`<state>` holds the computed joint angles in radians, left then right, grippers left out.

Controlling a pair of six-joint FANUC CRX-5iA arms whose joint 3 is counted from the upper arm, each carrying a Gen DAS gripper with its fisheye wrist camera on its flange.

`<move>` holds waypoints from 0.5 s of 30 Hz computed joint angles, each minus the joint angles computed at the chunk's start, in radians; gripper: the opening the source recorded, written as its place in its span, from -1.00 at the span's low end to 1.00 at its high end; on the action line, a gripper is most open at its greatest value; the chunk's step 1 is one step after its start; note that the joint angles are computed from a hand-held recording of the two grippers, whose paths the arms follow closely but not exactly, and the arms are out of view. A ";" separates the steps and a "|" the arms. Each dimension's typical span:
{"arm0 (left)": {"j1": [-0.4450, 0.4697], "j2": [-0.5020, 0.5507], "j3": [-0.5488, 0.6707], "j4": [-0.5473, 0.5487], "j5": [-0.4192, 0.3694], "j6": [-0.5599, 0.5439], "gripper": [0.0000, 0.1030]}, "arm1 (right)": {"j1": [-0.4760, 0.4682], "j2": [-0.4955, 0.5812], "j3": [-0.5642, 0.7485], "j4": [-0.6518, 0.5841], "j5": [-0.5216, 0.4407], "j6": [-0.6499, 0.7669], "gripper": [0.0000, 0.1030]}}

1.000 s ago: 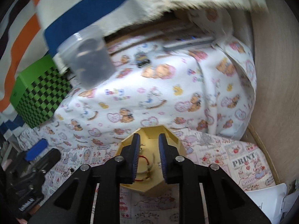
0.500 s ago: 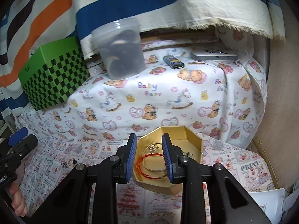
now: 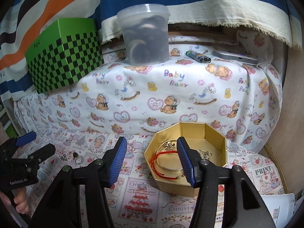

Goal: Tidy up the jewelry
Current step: 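Move the left gripper back over the small silver charms on the cloth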

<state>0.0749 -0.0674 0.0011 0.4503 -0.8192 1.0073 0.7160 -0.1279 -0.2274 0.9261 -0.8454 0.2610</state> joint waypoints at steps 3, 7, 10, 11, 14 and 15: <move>0.025 0.045 0.055 0.016 -0.093 -0.013 0.88 | -0.002 0.003 0.002 -0.018 0.005 -0.007 0.12; 0.059 0.069 0.060 0.070 -0.119 -0.008 0.80 | 0.000 0.012 0.010 -0.036 0.002 0.008 0.12; 0.076 0.113 0.089 0.113 -0.185 -0.024 0.47 | 0.001 0.014 0.013 -0.046 0.004 0.016 0.12; 0.080 0.127 0.098 0.122 -0.204 -0.025 0.28 | 0.002 0.014 0.012 -0.047 0.005 0.017 0.12; 0.082 0.163 0.133 0.108 -0.243 0.006 -0.10 | 0.006 0.017 0.014 -0.046 -0.001 0.019 0.12; 0.082 0.173 0.142 0.106 -0.258 0.010 -0.24 | 0.007 0.020 0.017 -0.049 -0.004 0.023 0.12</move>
<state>0.1571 0.1051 0.1428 0.5560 -1.0776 1.0171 0.7234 -0.1084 -0.2105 0.8768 -0.8491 0.2836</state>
